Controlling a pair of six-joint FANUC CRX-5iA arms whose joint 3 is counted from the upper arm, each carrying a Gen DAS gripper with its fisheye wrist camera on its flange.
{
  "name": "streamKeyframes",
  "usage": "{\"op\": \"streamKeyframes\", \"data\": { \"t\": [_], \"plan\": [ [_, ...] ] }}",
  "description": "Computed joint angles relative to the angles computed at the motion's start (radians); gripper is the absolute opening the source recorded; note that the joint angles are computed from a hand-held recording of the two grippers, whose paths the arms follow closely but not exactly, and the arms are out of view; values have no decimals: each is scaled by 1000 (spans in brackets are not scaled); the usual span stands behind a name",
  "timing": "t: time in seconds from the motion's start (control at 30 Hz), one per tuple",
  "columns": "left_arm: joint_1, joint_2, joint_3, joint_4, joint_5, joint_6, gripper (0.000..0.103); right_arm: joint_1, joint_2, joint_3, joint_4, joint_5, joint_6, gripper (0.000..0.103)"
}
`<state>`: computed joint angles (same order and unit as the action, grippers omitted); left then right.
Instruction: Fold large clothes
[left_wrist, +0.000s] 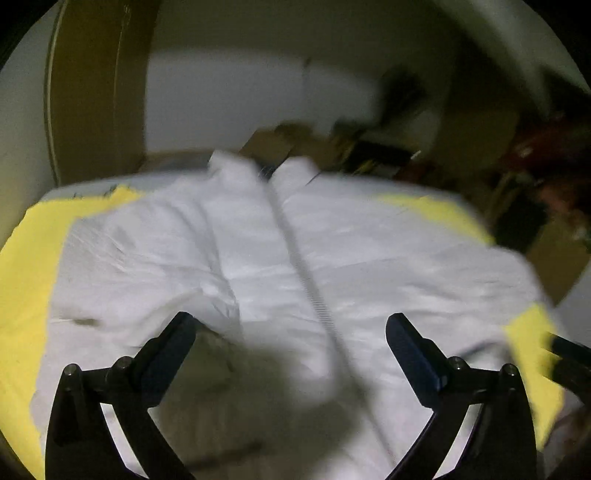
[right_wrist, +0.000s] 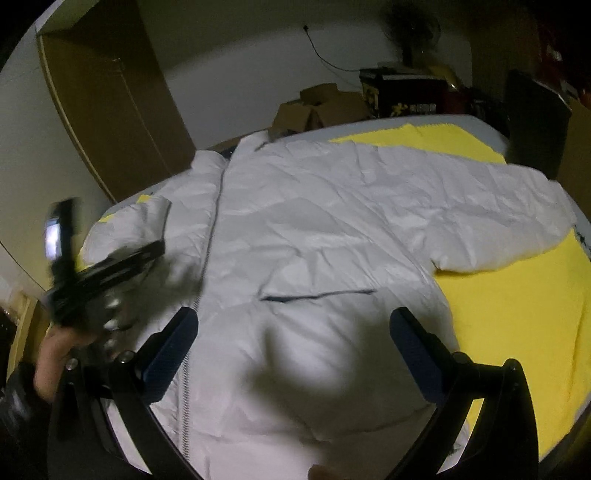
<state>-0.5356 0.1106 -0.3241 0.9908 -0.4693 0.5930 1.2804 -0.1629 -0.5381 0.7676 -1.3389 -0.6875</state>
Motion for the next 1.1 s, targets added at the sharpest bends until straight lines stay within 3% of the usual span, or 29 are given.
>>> {"op": "streamKeyframes", "data": {
  "t": [0.1, 0.17, 0.3, 0.4, 0.53, 0.73, 0.8, 0.83, 0.87, 0.93, 1.03, 1.1],
  "plan": [
    [16, -173, -201, 323, -4, -240, 103, -12, 36, 34, 43, -8, 27, 103],
    [65, -275, -306, 478, -28, -324, 103, -35, 75, 77, 51, 12, 107, 103],
    [181, -395, -434, 631, -27, -348, 103, -124, 237, 267, 17, 89, 381, 103],
    [299, -447, -496, 587, -79, -256, 103, -194, 452, 534, -42, 72, 660, 103],
    [432, -481, -556, 492, -206, -163, 103, -253, 734, 914, -88, 2, 1002, 103],
    [526, -503, -617, 442, -282, -142, 103, -334, 1101, 1501, -196, -204, 1329, 101],
    [569, -507, -633, 426, -316, -129, 103, -350, 1218, 1701, -208, -313, 1387, 87],
    [594, -521, -647, 413, -336, -120, 103, -363, 1249, 1760, -227, -335, 1397, 68],
    [598, -513, -647, 417, -340, -115, 103, -370, 1254, 1777, -245, -341, 1396, 44],
    [633, -507, -653, 408, -369, -108, 103, -376, 1228, 1728, -239, -321, 1374, 27],
    [629, -488, -652, 426, -370, -117, 103, -364, 1099, 1500, -222, -209, 1277, 16],
    [607, -466, -644, 444, -354, -130, 103, -364, 989, 1336, -229, -107, 1196, 14]
  ]
}}
